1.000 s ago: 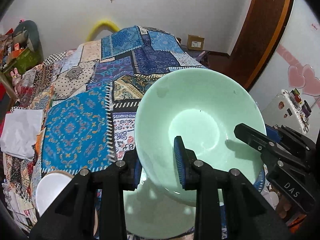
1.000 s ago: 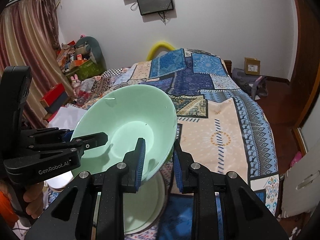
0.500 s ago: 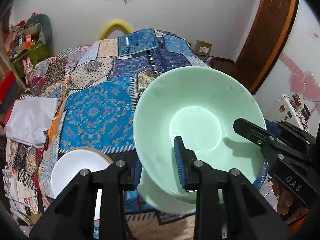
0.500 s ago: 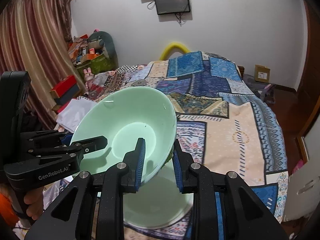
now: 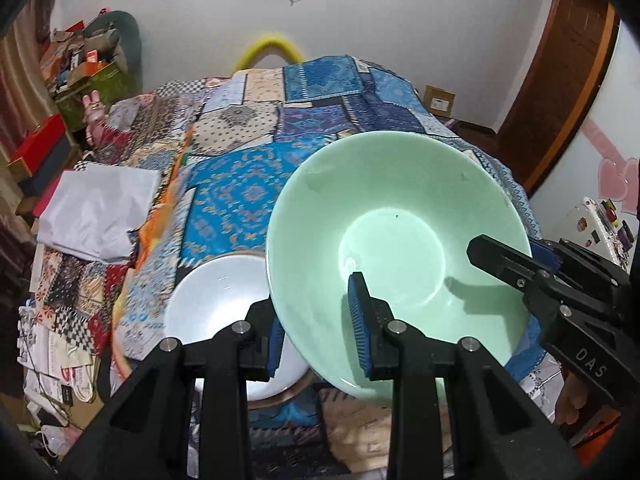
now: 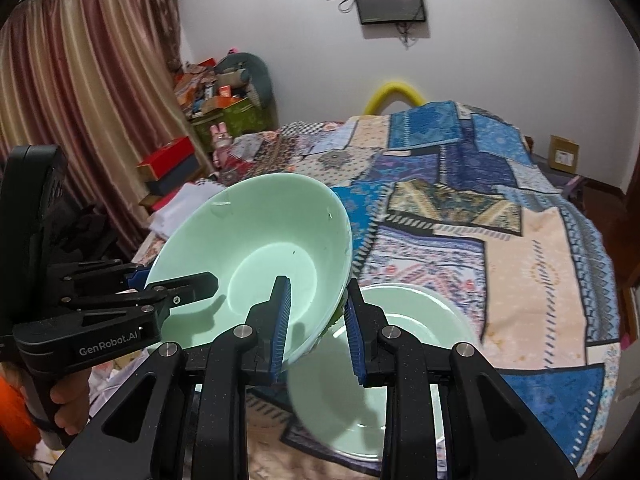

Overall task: Organize plates and bowls
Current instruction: 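Carry the mint green bowl with both grippers over the white spotted bowl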

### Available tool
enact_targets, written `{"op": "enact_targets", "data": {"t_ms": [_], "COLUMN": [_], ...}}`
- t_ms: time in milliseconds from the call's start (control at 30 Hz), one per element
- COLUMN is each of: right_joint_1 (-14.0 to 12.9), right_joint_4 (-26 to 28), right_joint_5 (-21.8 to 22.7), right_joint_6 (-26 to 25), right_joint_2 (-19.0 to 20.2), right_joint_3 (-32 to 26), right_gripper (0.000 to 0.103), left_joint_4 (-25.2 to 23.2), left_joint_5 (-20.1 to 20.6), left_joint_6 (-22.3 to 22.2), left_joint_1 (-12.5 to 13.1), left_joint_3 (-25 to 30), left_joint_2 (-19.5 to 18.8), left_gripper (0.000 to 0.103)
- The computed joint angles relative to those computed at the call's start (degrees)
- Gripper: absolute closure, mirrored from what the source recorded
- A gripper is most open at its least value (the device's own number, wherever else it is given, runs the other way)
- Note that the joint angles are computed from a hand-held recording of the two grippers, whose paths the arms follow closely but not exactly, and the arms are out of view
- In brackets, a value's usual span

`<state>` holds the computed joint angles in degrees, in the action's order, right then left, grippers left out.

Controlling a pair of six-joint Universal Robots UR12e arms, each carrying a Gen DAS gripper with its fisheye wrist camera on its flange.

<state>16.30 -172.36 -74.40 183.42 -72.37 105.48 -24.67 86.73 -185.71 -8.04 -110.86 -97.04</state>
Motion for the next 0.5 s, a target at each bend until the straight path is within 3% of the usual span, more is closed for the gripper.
{"op": "enact_targets", "data": {"t_ms": [500], "right_joint_1": [2.7], "right_joint_4": [2.4], "right_joint_5": [3.4], "right_joint_6": [-1.9], "right_joint_2": [2.9], "right_joint_3": [-3.2], "right_gripper": [0.079], "left_joint_4": [0.1], "left_joint_5": [1.2], "left_joint_6": [-2.0], "left_joint_1": [4.0], "left_joint_3": [-4.2], "left_joint_2": [2.4], "left_gripper": [0.074]}}
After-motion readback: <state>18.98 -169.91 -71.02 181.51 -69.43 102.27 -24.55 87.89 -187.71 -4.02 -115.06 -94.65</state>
